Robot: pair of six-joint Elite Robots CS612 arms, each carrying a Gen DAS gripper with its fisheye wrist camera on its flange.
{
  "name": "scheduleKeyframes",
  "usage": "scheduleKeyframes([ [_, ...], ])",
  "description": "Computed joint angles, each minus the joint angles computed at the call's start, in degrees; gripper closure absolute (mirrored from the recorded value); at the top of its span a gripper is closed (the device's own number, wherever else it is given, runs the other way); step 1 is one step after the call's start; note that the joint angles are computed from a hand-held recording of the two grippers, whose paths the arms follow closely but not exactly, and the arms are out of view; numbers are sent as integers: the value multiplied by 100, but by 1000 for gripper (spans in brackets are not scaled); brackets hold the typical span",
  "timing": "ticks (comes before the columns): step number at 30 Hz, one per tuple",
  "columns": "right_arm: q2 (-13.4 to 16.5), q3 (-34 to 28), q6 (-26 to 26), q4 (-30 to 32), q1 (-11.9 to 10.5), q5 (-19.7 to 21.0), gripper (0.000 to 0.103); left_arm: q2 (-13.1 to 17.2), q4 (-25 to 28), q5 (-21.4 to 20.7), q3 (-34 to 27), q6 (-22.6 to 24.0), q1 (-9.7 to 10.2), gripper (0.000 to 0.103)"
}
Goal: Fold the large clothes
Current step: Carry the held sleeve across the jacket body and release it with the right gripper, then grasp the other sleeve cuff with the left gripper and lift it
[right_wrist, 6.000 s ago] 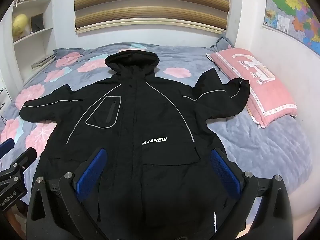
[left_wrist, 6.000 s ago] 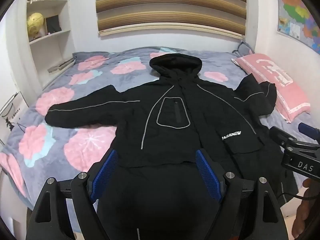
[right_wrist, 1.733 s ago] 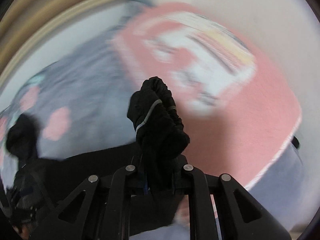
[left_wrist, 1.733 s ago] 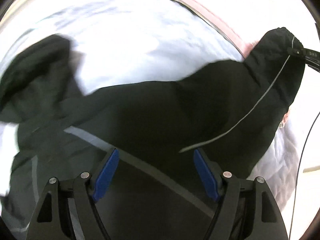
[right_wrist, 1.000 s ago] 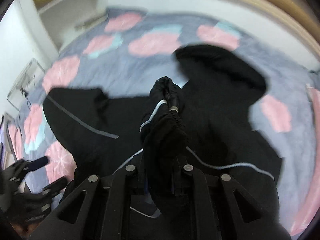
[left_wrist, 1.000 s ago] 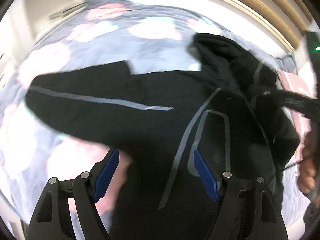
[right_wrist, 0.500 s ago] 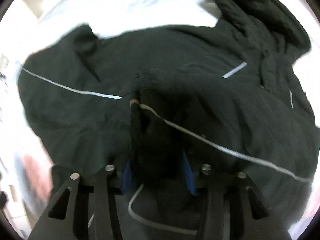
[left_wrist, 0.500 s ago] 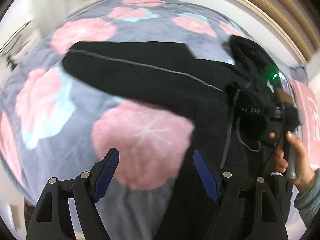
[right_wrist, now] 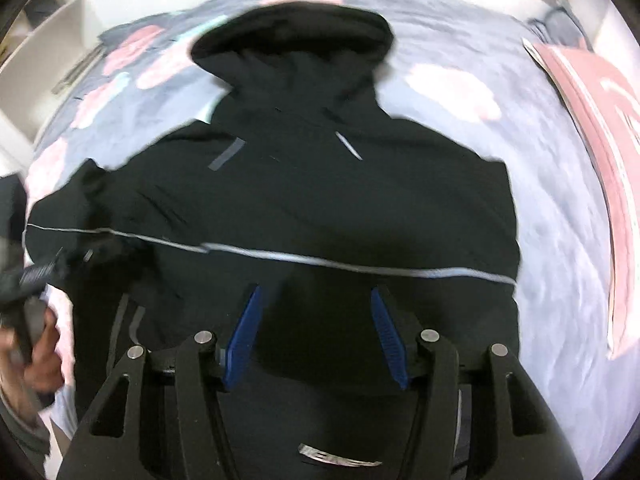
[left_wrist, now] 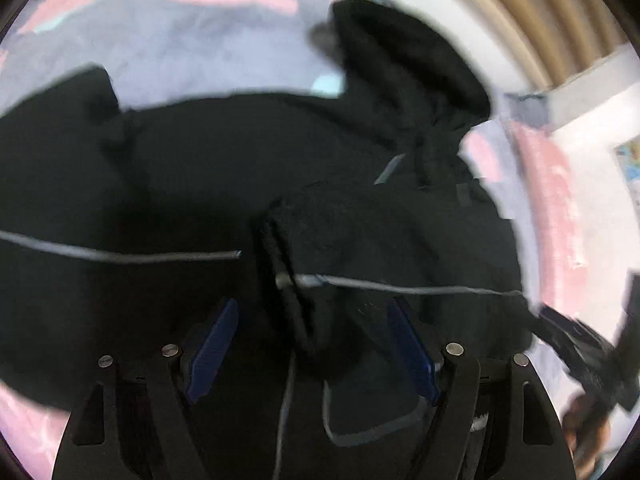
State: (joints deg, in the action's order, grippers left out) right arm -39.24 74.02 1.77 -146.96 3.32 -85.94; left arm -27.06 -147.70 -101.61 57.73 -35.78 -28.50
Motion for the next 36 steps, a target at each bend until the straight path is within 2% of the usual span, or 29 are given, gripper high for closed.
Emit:
scheduleKeyframes([
  [1, 5, 20, -17, 12, -10, -48, 45, 96, 109, -48, -169, 119, 4, 86],
  [2, 8, 36, -47, 14, -13, -113, 45, 142, 236, -38, -275, 145, -4, 86],
  [3, -12, 57, -97, 10, -26, -176, 45, 113, 135, 81, -261, 150, -13, 86],
  [5, 4, 45, -112, -126, -19, -215, 45, -107, -525, 314, 83, 192, -26, 86],
  [7, 105, -93, -47, -154, 11, -251, 45, -255, -860, 502, 301, 97, 21, 86],
  [9, 249, -317, 17, 67, 53, -363, 45, -242, -578, 591, 244, 77, 76, 85],
  [11, 488, -624, 37, 376, 112, -418, 45, -8, 268, 221, -110, 289, 163, 84],
  [12, 593, -763, 33, 578, 139, -430, 45, 64, 519, 165, -198, 374, 171, 82],
  [13, 749, -969, 62, 921, 179, -532, 45, 114, 556, 199, -194, 505, 157, 81],
  [15, 898, -1137, 183, 1190, 219, -686, 44, 90, 214, 259, -32, 591, 139, 80],
  [17, 922, -1158, 303, 1176, 224, -717, 43, 3, 6, 113, 131, 447, 169, 80],
  [20, 922, -1210, 283, 1288, 234, -763, 43, -399, -1061, -160, 842, 245, 263, 80],
  [21, 921, -1212, 247, 1291, 244, -809, 43, -547, -1335, -30, 1117, 212, 263, 80],
  [23, 920, -1222, 254, 1301, 251, -840, 43, -938, -1716, 480, 1703, 92, 314, 71],
  [25, 921, -1249, 339, 1357, 260, -866, 43, -1266, -1947, 1157, 2208, -170, 403, 50],
  [27, 925, -1277, 412, 1412, 281, -934, 43, -1519, -2010, 1888, 2624, -618, 556, 42],
  [28, 930, -1297, 440, 1434, 296, -988, 42, -1609, -2026, 2104, 2800, -895, 674, 42],
  [30, 927, -1312, 496, 1459, 331, -1071, 42, -1672, -2101, 2210, 2993, -1438, 905, 41],
  [32, 941, -1331, 558, 1464, 364, -1124, 42, -1632, -2364, 2139, 3159, -2061, 1211, 42],
  [36, 964, -1399, 599, 1528, 399, -1168, 42, -1285, -2566, 1784, 3012, -2520, 1611, 41],
])
